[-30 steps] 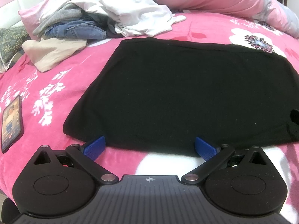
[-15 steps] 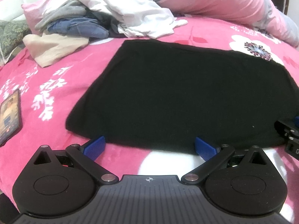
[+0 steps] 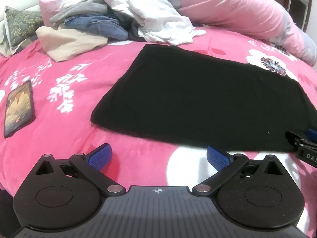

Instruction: Fold clothes

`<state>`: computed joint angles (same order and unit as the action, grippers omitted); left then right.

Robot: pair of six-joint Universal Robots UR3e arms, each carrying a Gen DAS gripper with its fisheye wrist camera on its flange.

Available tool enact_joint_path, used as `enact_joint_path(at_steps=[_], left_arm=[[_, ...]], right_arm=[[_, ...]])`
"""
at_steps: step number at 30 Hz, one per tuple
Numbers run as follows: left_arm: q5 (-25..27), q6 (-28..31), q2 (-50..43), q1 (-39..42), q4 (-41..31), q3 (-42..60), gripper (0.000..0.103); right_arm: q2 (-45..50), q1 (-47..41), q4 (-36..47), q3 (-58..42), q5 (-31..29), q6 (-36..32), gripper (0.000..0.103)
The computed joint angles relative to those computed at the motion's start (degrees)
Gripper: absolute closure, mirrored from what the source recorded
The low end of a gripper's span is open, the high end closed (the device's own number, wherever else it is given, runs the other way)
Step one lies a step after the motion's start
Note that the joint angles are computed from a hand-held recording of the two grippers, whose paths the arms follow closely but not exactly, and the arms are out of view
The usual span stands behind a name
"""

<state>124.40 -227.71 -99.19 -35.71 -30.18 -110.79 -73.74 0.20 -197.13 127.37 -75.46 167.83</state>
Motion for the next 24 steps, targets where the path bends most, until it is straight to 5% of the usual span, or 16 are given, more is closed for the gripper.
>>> enact_joint_path(at_steps=[24], left_arm=[[-1.13,1.05,9.59,2.98,28.98,-24.55,0.0]], right_arm=[[0.7,0.67,-2.5,0.67,-1.39,0.23,0.026]])
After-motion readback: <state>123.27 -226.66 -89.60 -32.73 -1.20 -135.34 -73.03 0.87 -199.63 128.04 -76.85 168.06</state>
